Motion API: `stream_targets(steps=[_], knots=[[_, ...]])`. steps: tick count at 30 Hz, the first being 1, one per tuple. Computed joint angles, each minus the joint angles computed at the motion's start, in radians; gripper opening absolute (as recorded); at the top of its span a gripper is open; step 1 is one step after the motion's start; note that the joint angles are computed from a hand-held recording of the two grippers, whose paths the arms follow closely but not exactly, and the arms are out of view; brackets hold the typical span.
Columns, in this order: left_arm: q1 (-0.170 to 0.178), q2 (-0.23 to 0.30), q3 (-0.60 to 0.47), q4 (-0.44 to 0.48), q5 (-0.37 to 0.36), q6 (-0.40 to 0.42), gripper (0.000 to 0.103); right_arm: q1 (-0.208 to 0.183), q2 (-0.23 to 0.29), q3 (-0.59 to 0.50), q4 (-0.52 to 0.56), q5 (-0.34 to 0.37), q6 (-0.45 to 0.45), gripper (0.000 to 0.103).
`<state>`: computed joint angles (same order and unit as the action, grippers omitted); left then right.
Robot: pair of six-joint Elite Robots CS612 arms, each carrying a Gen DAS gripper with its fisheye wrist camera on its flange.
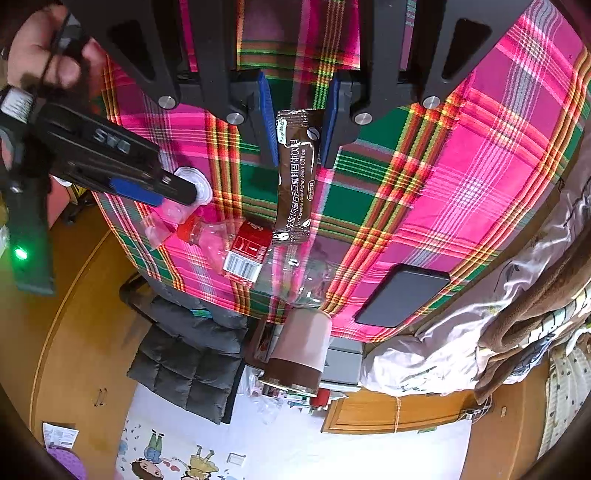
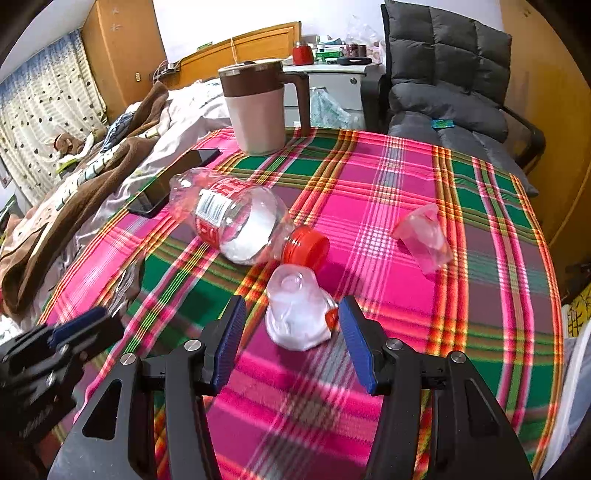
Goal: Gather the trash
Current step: 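Grasp second coffee sachet with left gripper while right gripper grasps clear plastic cup, then carry the coffee sachet and plastic cup in both grippers over the bin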
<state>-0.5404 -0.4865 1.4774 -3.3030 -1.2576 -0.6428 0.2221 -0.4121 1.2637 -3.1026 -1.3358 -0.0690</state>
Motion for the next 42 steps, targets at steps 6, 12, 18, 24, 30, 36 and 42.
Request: stream_targets(steps=[6,12,18,24,30,36,42], knots=[[-0.003,0.004,-0.007,0.0,-0.006,0.01,0.024,-0.006,-0.005,0.009,-0.012,0.014,0.007,0.032],[-0.011,0.008,-0.012,-0.012,-0.013,0.022,0.024,-0.022,-0.042,0.092,-0.083,0.042,0.029,0.032],[-0.032,0.012,-0.023,-0.029,-0.031,0.069,0.024,-0.044,-0.082,0.178,-0.144,0.052,0.062,0.032],[-0.054,0.015,-0.026,-0.086,-0.107,0.137,0.024,-0.067,-0.113,0.254,-0.224,0.041,0.099,0.032],[-0.071,0.025,-0.054,-0.076,-0.188,0.154,0.024,-0.09,-0.13,0.307,-0.279,0.026,0.134,0.032],[-0.093,0.038,-0.104,-0.039,-0.243,0.187,0.024,-0.122,-0.147,0.355,-0.338,-0.001,0.182,0.032],[-0.119,0.059,-0.179,0.009,-0.304,0.232,0.024,-0.16,-0.159,0.406,-0.404,-0.033,0.24,0.032]])
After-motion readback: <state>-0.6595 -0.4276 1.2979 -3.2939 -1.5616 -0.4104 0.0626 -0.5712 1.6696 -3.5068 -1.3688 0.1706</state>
